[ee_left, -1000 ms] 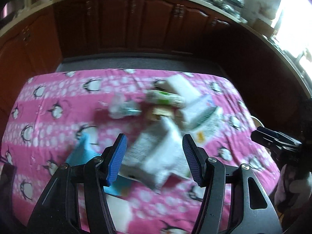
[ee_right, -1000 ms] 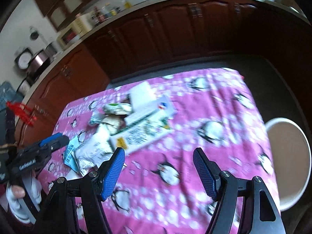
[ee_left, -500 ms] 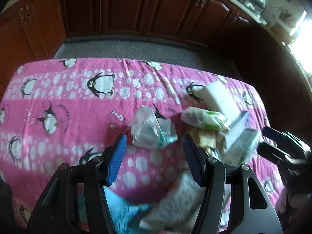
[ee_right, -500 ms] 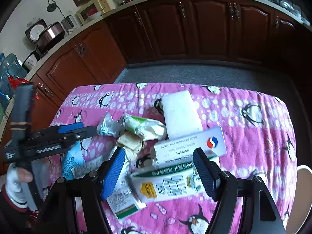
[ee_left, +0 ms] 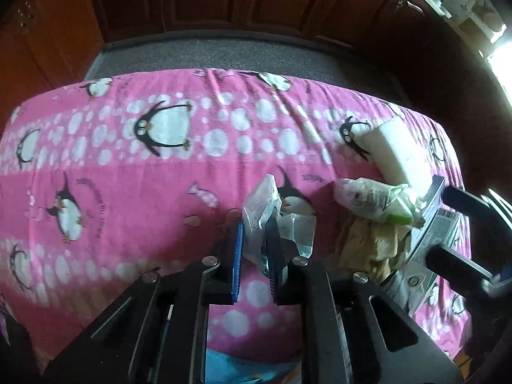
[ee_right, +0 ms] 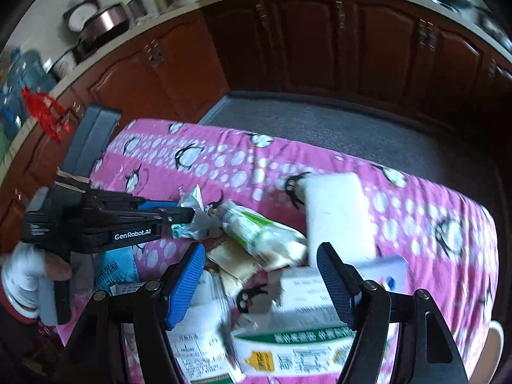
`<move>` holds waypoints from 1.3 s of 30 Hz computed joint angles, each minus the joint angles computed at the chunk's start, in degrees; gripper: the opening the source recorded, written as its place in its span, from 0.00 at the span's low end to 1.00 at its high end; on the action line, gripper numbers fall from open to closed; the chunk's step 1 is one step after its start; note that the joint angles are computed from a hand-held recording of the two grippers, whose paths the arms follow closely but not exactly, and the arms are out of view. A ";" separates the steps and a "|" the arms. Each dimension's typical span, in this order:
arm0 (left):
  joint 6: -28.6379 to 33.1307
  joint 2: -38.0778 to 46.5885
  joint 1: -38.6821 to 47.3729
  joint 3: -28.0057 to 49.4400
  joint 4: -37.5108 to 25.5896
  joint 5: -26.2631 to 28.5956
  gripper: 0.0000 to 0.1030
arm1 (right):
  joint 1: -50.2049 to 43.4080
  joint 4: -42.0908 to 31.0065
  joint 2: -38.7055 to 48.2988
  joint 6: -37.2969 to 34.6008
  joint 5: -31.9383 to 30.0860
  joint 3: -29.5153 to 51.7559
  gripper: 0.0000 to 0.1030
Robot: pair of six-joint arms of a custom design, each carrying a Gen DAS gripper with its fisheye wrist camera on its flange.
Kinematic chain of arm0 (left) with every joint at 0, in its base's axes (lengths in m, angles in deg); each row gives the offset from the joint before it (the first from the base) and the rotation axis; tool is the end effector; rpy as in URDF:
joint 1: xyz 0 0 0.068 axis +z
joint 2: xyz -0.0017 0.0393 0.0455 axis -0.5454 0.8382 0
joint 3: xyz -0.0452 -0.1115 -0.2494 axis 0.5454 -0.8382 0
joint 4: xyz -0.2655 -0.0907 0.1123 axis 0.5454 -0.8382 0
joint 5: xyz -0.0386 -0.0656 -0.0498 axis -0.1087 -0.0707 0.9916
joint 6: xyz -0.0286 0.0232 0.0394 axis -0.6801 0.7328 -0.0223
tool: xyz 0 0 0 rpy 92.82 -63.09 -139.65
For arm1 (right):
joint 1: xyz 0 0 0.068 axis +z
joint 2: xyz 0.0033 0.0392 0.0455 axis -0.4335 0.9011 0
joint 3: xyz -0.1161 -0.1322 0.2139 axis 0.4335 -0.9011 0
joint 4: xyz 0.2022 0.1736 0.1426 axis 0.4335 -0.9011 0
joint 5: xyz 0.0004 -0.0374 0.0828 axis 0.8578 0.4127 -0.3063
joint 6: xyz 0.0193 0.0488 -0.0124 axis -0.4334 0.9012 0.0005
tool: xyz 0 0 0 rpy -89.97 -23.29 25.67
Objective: Collect trash
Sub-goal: 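Grasp the clear plastic wrapper with the left gripper while the right gripper grasps the green-white packet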
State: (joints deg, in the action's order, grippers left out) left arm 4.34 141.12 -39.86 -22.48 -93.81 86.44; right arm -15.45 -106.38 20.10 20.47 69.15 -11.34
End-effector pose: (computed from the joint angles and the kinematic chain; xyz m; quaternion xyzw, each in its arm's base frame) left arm 0.2680 -0.0361 0.2359 -0.0623 0.9813 -0.0866 0.1601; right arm 0.2729 0.0622 0.2597 -0.2928 0.9165 0.1571 0.2225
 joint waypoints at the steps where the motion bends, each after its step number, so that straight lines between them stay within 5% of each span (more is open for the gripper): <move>1: 0.62 -1.25 1.12 -0.57 -0.44 0.27 0.09 | 1.48 0.40 1.53 -0.40 1.13 0.48 0.68; 4: 1.66 -4.17 3.85 -1.69 -1.17 1.13 0.08 | 4.31 2.20 4.60 -0.77 4.92 1.12 0.67; 9: 3.26 -8.10 6.59 -2.52 -2.66 2.05 0.07 | 3.97 2.71 9.50 1.05 4.65 3.53 0.40; 11: 3.54 -9.76 6.94 -2.72 -3.28 2.08 0.07 | 3.01 2.43 8.85 1.17 2.98 3.59 0.21; 13: 3.76 -11.30 7.43 -2.72 -4.11 2.86 0.07 | 1.65 1.56 7.10 1.87 1.07 3.61 0.16; 25: -2.65 -20.83 -3.41 -0.16 -8.73 -2.08 0.07 | -9.67 -8.55 -7.65 -0.04 -12.09 2.97 0.14; 39: -21.91 -20.21 -36.80 3.74 -10.83 -18.41 0.07 | -36.27 -29.64 -17.75 -22.88 -21.59 1.41 0.14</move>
State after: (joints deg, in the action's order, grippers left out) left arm -17.57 120.91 -76.66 -18.74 -104.64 68.02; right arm -51.72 -136.02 2.35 -2.41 47.56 -9.92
